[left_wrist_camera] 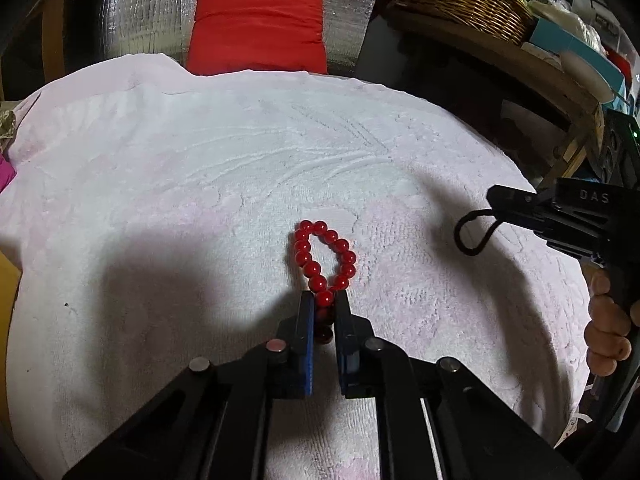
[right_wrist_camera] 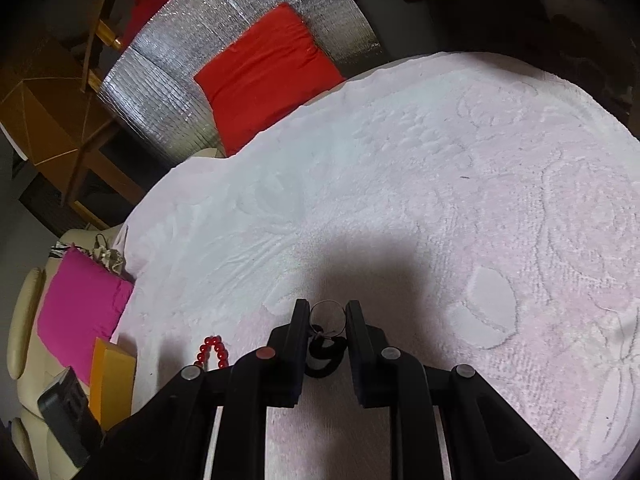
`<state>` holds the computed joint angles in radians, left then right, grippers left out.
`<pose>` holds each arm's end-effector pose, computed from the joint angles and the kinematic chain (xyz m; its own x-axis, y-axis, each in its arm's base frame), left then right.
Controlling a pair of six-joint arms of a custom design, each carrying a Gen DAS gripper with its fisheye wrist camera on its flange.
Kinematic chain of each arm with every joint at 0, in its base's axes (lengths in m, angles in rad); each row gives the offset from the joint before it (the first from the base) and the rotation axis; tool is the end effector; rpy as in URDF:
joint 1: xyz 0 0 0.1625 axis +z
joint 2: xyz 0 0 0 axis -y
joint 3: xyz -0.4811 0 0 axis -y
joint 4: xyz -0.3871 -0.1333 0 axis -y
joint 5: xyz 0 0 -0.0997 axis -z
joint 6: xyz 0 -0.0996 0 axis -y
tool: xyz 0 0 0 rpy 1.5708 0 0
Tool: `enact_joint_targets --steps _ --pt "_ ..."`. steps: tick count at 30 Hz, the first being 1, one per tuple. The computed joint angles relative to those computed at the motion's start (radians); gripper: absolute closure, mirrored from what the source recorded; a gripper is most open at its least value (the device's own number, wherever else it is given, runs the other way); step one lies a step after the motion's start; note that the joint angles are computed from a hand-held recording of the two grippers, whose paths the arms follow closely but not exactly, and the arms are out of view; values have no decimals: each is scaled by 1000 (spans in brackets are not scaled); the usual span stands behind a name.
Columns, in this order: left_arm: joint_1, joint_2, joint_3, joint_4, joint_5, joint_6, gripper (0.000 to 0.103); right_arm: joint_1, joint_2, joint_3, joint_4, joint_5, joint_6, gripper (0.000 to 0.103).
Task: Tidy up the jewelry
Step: 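Close the left gripper on the red bead bracelet and lift it, then carry the red bracelet and black carabiner over to the orange box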
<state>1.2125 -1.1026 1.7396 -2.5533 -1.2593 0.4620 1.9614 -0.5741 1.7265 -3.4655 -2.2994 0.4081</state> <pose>-0.0760 -0.6701 0.3061 -0.6835 0.6046 -0.4091 0.7089 0.6833 -0.1746 0.3227 -0.6079 0.0827 -0.9019 0.3917 0.1821 0.0843 0.5730 -0.8152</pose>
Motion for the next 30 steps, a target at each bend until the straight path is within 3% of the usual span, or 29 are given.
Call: enact_joint_targets --steps 14,30 --pt "-12 -75 49 -67 -24 21 94 40 -18 46 -87 23 -42 83" --pt "-44 -172 112 -176 16 34 94 95 19 3 -60 31 -82 83"
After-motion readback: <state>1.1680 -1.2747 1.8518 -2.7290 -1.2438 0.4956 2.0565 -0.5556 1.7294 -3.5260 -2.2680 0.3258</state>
